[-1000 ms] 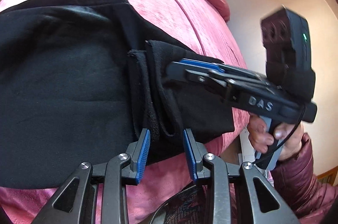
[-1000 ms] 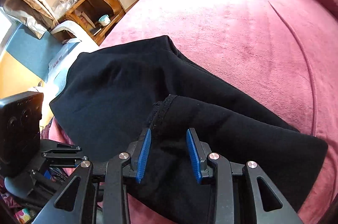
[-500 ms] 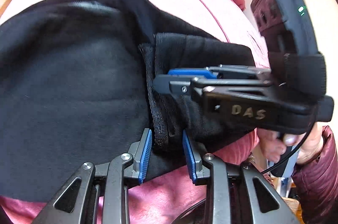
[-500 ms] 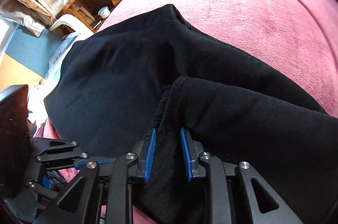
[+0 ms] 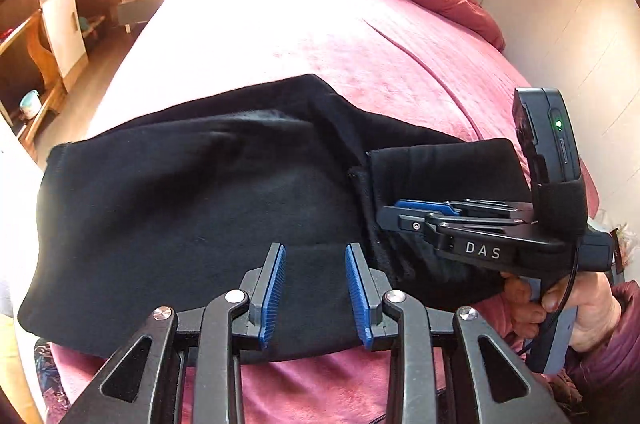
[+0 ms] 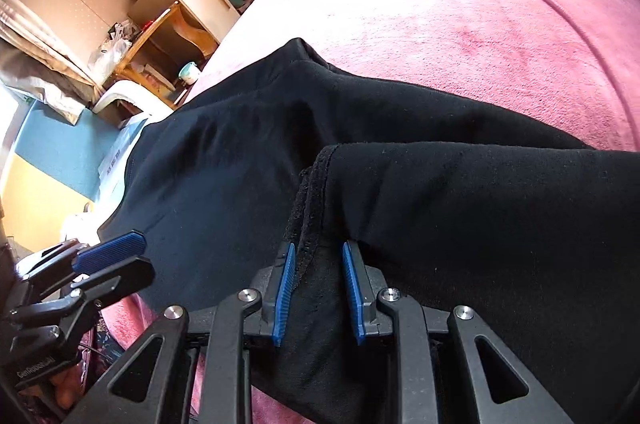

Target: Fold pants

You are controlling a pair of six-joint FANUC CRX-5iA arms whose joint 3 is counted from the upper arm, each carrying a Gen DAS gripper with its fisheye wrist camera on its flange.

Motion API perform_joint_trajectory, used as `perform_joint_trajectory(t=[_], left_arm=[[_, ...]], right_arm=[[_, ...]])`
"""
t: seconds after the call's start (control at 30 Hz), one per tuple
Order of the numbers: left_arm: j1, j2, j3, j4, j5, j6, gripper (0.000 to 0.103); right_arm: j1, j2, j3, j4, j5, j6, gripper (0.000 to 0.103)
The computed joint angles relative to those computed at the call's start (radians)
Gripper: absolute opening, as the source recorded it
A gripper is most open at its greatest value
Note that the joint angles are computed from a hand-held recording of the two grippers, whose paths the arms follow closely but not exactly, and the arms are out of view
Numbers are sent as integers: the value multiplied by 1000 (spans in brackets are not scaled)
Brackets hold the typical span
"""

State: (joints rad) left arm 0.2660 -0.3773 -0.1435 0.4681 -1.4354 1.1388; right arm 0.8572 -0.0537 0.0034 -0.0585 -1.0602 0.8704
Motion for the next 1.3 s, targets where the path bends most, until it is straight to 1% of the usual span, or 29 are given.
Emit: perform_joint_trajectory(t=[0.03,0.07,0.1,0.13,0.3,0.37,0.47,0.57,0.63,0.7,0.77,0.83,0.9,0.97,1.1,1.17,1.2,1.27,1.3], left_arm=[[-1,-2,-17,-3,20,-3,31],[1,-3,-16,-6,21,-3,31],[-29,-5,-28,-23,48,22,31],[-35,-6,-27,-31,53,31,31],[-6,-25,-56,-25,63,4,33],[13,-29,-59,-18,53,-6,33],[17,-24,-59,-22,50,3,34],[6,-16,-64,-28,61,14,34],[3,-14,-66,-31,62,19,34],[9,-12,-68,-27,57,20,34],[23,-8,-69,-18,48,20,34],[55,-2,-68,2,29,20,34],[111,9,-69,43,-3,18,34],[187,17,-74,87,-36,21,34],[392,42,-76,156,-125,57,34],[499,44,-84,177,-151,76,34],[552,40,-93,191,-155,81,34],[644,27,-117,210,-145,97,34],[676,24,-125,205,-137,107,34]], right_arm=[[17,1,3,30,-10,-18,26],[36,2,4,64,-21,-39,27],[52,-3,2,95,-32,-56,27],[68,-8,-2,121,-38,-74,27],[125,-67,-46,206,-56,-141,27],[145,-93,-63,221,-63,-162,27],[170,-132,-88,236,-74,-183,27],[177,-149,-89,204,-76,-167,27],[187,-141,-84,194,-84,-145,27],[200,-108,-66,194,-95,-136,27],[207,-79,-56,207,-116,-137,27],[205,-63,-58,217,-107,-146,27],[214,-56,-66,238,-100,-153,27],[232,-54,-72,265,-106,-157,27],[212,-76,-94,238,-78,-144,30],[199,-91,-110,215,-53,-144,39],[199,-97,-118,211,-43,-148,42],[206,-113,-139,222,-28,-160,51],[210,-116,-145,228,-21,-166,53]])
